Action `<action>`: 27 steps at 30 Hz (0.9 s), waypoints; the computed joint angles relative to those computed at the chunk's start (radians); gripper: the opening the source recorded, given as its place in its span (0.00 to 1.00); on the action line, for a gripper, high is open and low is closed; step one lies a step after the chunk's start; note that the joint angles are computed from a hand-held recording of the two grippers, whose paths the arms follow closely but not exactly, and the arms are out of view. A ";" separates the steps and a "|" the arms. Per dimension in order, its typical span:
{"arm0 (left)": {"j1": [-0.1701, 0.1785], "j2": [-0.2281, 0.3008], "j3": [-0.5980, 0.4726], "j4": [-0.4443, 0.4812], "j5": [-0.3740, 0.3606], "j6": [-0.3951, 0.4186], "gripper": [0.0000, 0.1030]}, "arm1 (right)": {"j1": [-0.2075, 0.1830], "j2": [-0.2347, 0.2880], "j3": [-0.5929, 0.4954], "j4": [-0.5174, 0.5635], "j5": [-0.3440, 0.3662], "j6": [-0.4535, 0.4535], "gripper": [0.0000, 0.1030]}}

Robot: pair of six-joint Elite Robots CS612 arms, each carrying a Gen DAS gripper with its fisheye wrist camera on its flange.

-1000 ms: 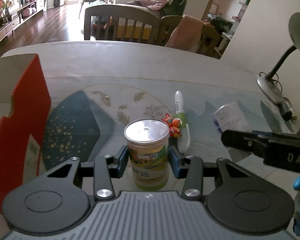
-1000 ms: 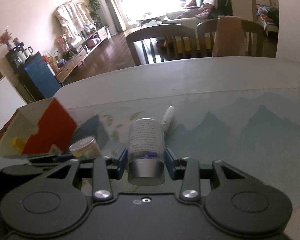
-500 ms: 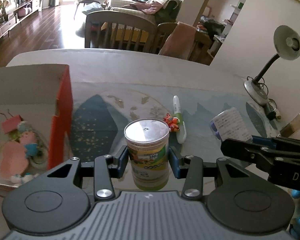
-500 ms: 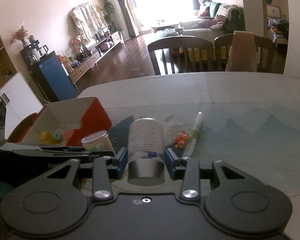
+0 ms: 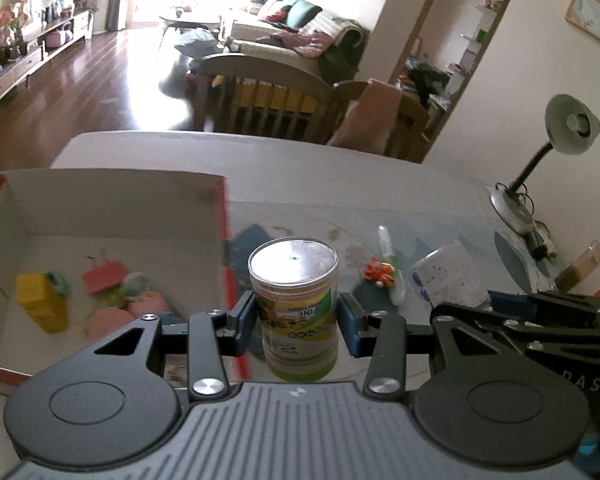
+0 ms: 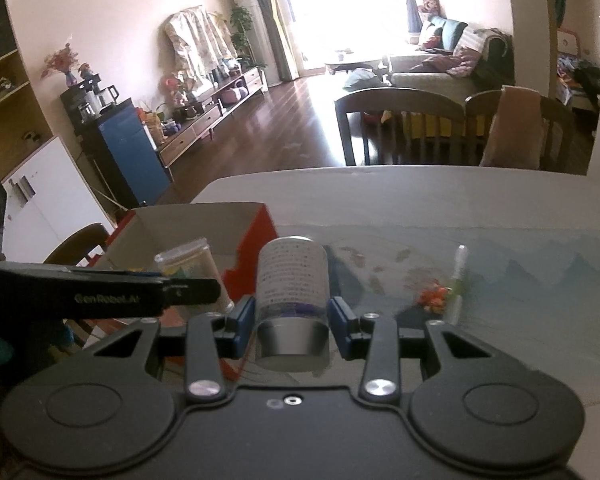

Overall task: Organize rigid objects
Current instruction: 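Carry jar with left tool while right tool carries spray can over the box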

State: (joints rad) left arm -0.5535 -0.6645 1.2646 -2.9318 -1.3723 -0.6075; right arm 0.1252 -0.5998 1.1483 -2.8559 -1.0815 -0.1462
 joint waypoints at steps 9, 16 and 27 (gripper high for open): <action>0.042 -0.054 0.084 -0.037 0.022 -0.006 0.42 | 0.046 0.012 -0.027 0.007 -0.017 -0.010 0.38; 0.071 -0.076 0.121 -0.030 0.030 0.011 0.42 | 0.079 0.028 -0.060 0.018 -0.031 -0.017 0.38; 0.122 -0.084 0.168 0.023 0.027 0.008 0.42 | 0.133 0.096 -0.163 0.075 -0.124 -0.029 0.38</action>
